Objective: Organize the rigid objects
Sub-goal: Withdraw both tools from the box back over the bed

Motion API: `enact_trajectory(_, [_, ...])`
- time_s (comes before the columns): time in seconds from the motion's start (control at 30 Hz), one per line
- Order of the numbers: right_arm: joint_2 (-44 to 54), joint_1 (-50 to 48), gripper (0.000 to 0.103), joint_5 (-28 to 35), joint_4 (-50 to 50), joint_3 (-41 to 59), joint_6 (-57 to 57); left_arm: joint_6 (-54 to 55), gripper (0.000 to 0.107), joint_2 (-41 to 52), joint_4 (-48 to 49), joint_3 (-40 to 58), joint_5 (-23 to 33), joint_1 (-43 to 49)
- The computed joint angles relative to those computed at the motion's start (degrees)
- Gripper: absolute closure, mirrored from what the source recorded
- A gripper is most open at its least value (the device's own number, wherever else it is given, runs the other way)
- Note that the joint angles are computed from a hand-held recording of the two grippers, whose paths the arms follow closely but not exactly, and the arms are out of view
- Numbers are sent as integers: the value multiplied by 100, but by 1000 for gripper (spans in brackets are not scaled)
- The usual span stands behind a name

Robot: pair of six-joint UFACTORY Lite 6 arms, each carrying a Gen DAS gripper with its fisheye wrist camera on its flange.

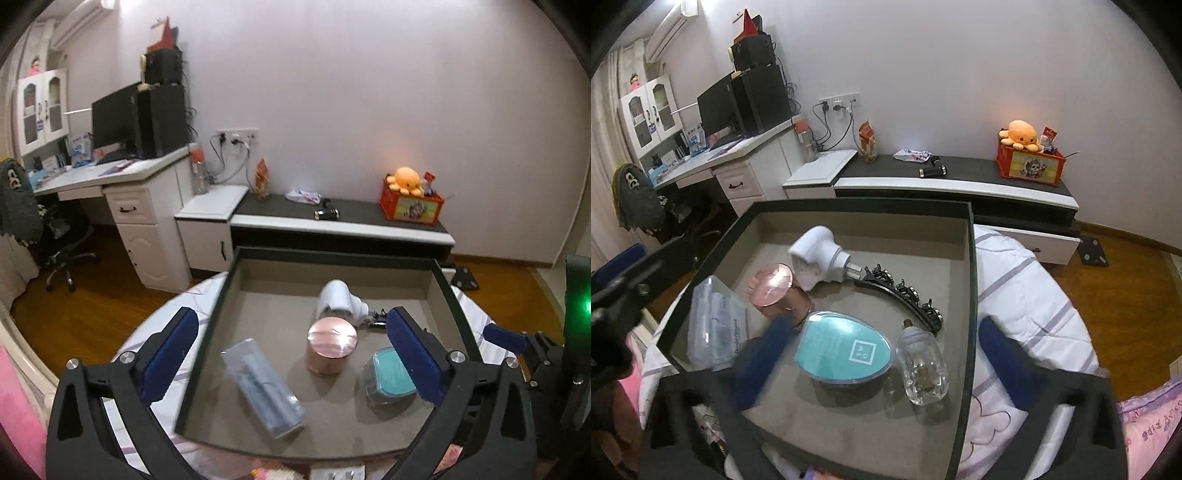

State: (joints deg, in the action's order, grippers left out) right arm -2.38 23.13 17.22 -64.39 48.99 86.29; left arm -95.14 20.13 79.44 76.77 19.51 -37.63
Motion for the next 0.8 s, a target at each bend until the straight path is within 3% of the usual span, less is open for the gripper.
enact_trajectory(0.23, [-856, 926, 0, 984, 479, -77, -299, -494, 4, -1632, 379, -1344, 115, 15])
enact_trajectory(0.37, [-1517, 1841, 0, 1992, 471, -166, -44, -222, 4, -2709, 96, -2142, 339, -70])
enact_trajectory(0.8, [-2625, 5572, 0, 5459, 310, -343, 1535, 1562, 4, -6047, -1928, -4312, 1547, -821])
